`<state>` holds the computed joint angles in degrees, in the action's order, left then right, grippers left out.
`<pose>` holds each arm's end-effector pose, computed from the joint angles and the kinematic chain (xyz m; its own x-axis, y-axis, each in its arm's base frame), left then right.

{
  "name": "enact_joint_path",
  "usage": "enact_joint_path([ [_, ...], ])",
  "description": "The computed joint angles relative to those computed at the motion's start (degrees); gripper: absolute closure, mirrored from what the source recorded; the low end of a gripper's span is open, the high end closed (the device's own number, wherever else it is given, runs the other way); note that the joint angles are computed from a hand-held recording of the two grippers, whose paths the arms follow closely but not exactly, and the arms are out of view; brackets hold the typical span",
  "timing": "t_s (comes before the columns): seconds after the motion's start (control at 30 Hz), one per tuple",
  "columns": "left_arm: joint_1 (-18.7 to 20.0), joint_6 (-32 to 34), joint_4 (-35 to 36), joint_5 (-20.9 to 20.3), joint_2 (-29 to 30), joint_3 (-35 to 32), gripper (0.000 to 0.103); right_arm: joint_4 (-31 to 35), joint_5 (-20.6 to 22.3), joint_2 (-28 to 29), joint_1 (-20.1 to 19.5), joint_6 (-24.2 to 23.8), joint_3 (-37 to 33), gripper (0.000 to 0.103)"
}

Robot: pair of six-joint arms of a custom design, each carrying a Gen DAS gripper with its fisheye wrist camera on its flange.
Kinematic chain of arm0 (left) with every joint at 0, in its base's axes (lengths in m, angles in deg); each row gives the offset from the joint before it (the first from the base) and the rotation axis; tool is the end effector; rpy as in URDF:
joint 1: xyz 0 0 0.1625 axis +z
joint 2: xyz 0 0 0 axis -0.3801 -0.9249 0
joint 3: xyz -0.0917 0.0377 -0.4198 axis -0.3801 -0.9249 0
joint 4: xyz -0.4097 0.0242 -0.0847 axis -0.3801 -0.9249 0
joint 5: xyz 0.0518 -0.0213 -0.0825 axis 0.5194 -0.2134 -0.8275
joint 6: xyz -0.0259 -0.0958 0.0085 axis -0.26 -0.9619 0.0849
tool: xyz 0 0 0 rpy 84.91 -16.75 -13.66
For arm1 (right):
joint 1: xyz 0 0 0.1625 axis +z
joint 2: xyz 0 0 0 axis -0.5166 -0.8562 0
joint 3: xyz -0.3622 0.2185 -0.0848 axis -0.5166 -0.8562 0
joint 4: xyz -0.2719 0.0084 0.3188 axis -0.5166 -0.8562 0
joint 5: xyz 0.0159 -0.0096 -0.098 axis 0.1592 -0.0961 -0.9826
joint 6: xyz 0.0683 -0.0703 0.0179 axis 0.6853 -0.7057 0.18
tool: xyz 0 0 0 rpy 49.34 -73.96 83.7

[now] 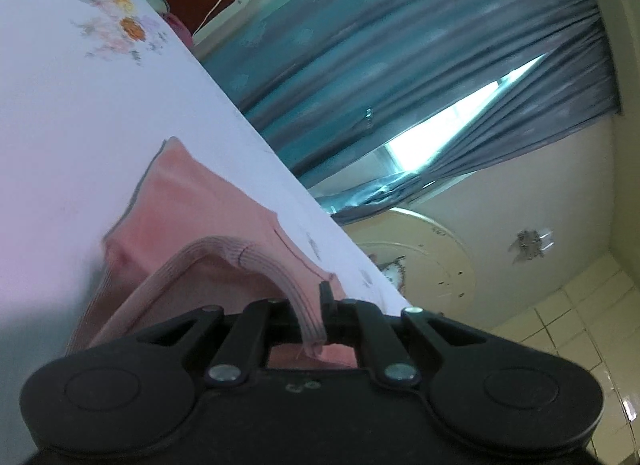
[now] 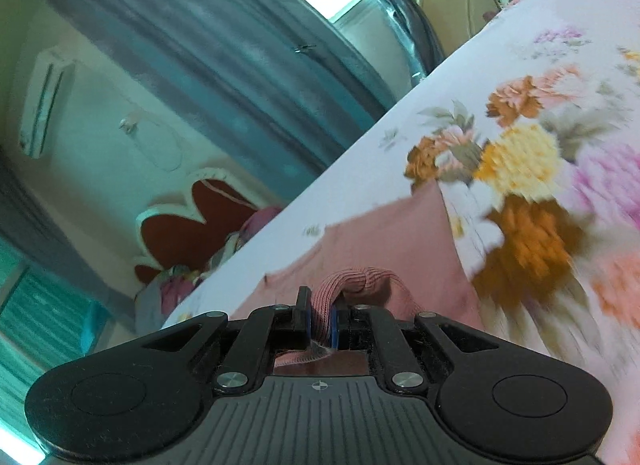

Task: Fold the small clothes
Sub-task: 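Lift the held hem with both grippers and fold it toward the collar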

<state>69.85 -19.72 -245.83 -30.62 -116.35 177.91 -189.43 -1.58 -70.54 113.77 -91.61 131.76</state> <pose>-0.2143 -0.5454 0.1110 -0.9387 -0.2733 0.2100 -0.2811 0.2546 -0.9253 0.0588 -0.7616 0.4386 -0.9714 -0.2304 -0.0578 -0.1718 0.8493 -0.4991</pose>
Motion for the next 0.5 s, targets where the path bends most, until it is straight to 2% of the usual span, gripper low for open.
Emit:
enact_joint_path([
  [0.23, 11.65, -0.25, 13.16, -9.76, -0.27, -10.12, 0.098, 3.67, -7.12, 16.04, 1.76, 4.79, -17.42, 0.095],
  [0.37, 15.78, 2.18, 18.02, -14.15, 1.01, -14.48, 0.098, 5.49, -9.27, 22.60, 1.39, 6.62, -24.48, 0.095],
  [0.43, 16.84, 3.72, 20.04, -15.48, 1.42, -15.76, 0.097, 6.34, -8.41, 24.46, 1.02, 5.91, -26.38, 0.095],
  [0.47, 17.00, 2.98, 20.82, -15.30, 1.40, -16.02, 0.079, 7.21, -8.71, 24.96, 1.14, 5.12, -27.19, 0.086],
  [0.5, 16.77, 2.40, 20.46, -14.46, 1.31, -15.75, 0.051, 7.88, -9.74, 25.36, 1.38, 4.64, -27.94, 0.068],
])
